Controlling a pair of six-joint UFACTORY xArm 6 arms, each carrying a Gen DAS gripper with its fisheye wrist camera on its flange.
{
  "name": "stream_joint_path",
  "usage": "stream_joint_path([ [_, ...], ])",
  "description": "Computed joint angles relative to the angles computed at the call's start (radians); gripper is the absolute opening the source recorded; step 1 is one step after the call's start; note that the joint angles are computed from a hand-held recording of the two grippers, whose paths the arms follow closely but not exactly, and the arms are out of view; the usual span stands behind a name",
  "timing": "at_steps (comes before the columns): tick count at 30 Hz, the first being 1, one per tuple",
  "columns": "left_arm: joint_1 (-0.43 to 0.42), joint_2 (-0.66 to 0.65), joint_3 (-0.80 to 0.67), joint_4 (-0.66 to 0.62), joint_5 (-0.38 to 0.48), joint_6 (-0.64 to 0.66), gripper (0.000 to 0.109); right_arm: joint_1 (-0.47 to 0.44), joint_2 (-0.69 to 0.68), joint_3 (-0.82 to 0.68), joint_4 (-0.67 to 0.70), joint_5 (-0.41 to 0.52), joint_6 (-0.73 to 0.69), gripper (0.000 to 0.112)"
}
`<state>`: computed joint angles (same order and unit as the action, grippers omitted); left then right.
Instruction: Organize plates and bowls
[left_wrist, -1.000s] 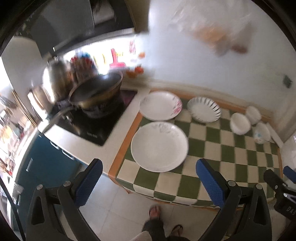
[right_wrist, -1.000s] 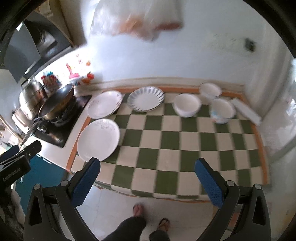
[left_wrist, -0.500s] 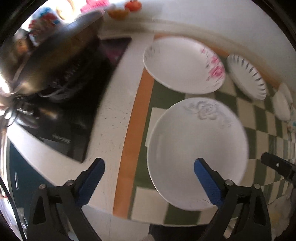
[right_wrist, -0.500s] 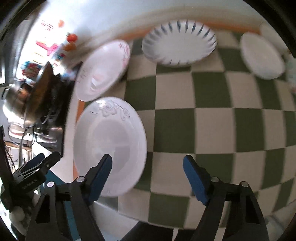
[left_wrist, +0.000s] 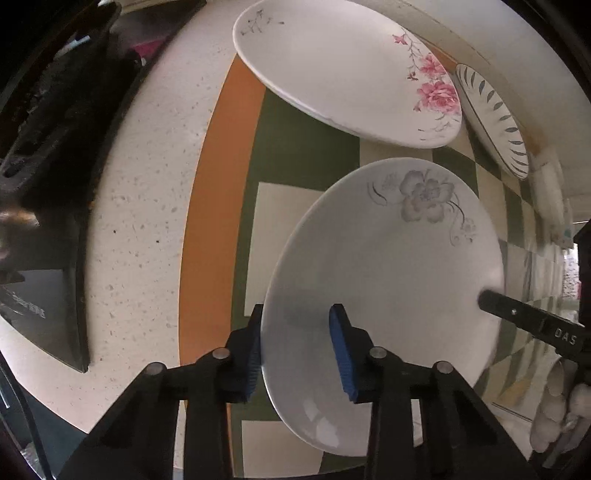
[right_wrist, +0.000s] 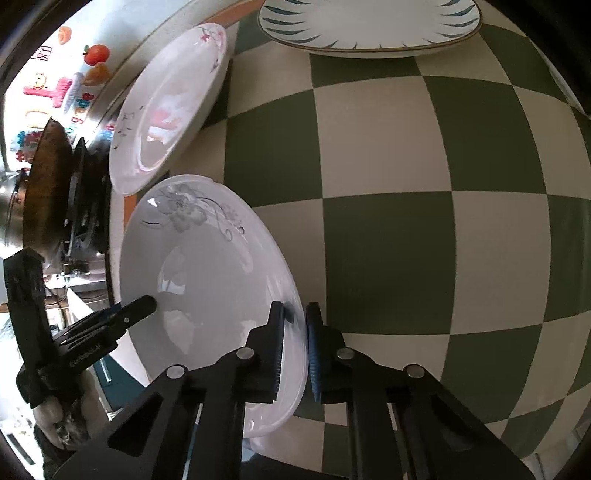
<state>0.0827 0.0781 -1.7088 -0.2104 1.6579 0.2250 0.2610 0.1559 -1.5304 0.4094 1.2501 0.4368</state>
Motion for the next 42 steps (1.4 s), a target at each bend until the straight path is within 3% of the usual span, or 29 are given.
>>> stream_joint_path([
  [9, -0.026, -0.012, -0.079, 0.009, 0.038, -0.026, 0.032, -0.025, -0.055, 0.057, 0.032, 0.001, -0.053, 0.013],
  [19, -0.149, -0.044, -0.134, 0.019, 0.077, -0.108, 0.032, -0.119, -0.173, 0.132, 0.046, 0.017, -0.101, 0.013],
  [31, -0.286, -0.103, -0.032, 0.013, 0.037, -0.155, 0.032, -0.309, -0.324, 0.257, 0.017, 0.072, -0.205, 0.013],
  [42, -0.363, -0.079, -0.014, 0.039, 0.008, -0.208, 0.032, -0.391, -0.349, 0.33, 0.017, 0.075, -0.27, 0.013],
])
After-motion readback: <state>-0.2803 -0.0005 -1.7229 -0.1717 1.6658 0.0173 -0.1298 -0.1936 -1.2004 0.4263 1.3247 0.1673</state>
